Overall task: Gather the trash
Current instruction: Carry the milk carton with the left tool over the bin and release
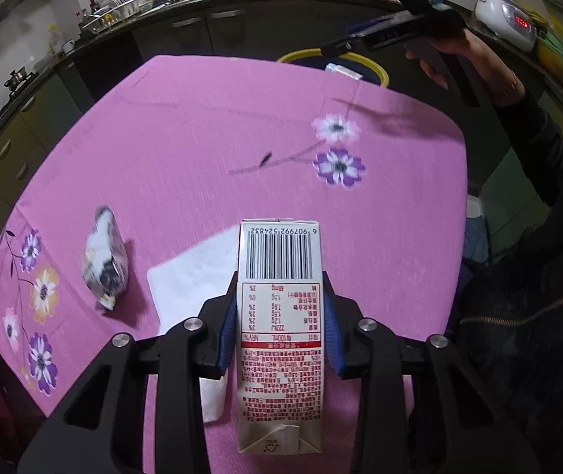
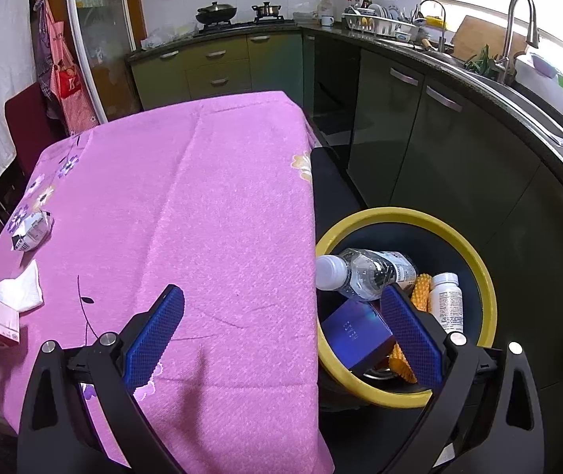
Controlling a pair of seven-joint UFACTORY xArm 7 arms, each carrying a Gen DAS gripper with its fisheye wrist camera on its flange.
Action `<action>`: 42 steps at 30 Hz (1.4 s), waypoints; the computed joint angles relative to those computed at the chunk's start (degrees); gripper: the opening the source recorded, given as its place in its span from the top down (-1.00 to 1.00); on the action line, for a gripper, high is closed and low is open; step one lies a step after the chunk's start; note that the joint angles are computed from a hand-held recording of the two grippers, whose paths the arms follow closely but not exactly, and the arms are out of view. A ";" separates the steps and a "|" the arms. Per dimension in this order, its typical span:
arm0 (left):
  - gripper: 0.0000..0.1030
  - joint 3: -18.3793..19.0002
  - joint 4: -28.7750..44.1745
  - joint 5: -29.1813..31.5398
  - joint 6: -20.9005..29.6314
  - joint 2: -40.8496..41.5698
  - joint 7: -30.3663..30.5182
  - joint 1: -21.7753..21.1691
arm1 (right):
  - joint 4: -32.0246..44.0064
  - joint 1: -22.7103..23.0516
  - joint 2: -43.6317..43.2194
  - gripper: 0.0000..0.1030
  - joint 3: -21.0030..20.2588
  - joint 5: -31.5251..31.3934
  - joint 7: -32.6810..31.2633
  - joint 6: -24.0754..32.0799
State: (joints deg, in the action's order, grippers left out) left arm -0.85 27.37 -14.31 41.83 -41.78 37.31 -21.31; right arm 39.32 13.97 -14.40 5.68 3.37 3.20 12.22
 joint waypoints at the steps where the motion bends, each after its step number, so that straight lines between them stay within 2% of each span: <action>1: 0.32 -0.80 0.59 0.39 -0.51 0.57 -0.78 0.35 | -0.36 0.24 -0.46 -0.91 -0.39 0.49 -0.32 -0.19; 9: 0.32 -8.04 9.12 5.40 -7.30 10.45 -13.44 2.06 | -3.30 0.07 -4.45 -0.91 -2.34 2.52 -1.63 -0.47; 12: 0.32 -10.24 15.18 7.95 -10.08 17.65 -17.72 1.60 | -4.87 -0.94 -6.93 -0.91 -3.06 2.57 -1.78 0.02; 20: 0.32 -13.51 33.37 14.10 -11.38 36.48 -21.15 -2.99 | -10.86 -7.40 -15.82 -0.91 -5.40 0.91 -0.74 2.65; 26: 0.32 -14.23 48.87 21.26 -9.55 51.46 -24.53 -8.14 | -14.52 -12.22 -21.24 -0.91 -8.29 0.24 -1.60 4.93; 32: 0.32 -12.35 66.31 22.78 -4.38 65.80 -26.09 -13.70 | -16.75 -15.91 -24.83 -0.91 -9.78 -0.02 -2.75 7.35; 37: 0.31 -10.94 82.84 20.98 3.57 77.91 -26.42 -17.20 | -17.99 -17.47 -26.59 -0.91 -10.24 0.17 -3.24 8.55; 41: 0.31 -8.23 94.41 21.51 7.91 86.10 -28.12 -20.39 | -18.30 -17.93 -26.74 -0.91 -10.19 0.54 -3.10 8.76; 42: 0.21 -7.32 97.55 21.80 8.82 88.22 -29.02 -21.12 | -18.31 -17.96 -26.71 -0.91 -9.95 0.60 -2.89 8.82</action>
State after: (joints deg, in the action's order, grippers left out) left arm -8.17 124.92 7.49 50.65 46.44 8.29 -42.43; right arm 21.01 -3.99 -41.12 -4.27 3.97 0.31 21.04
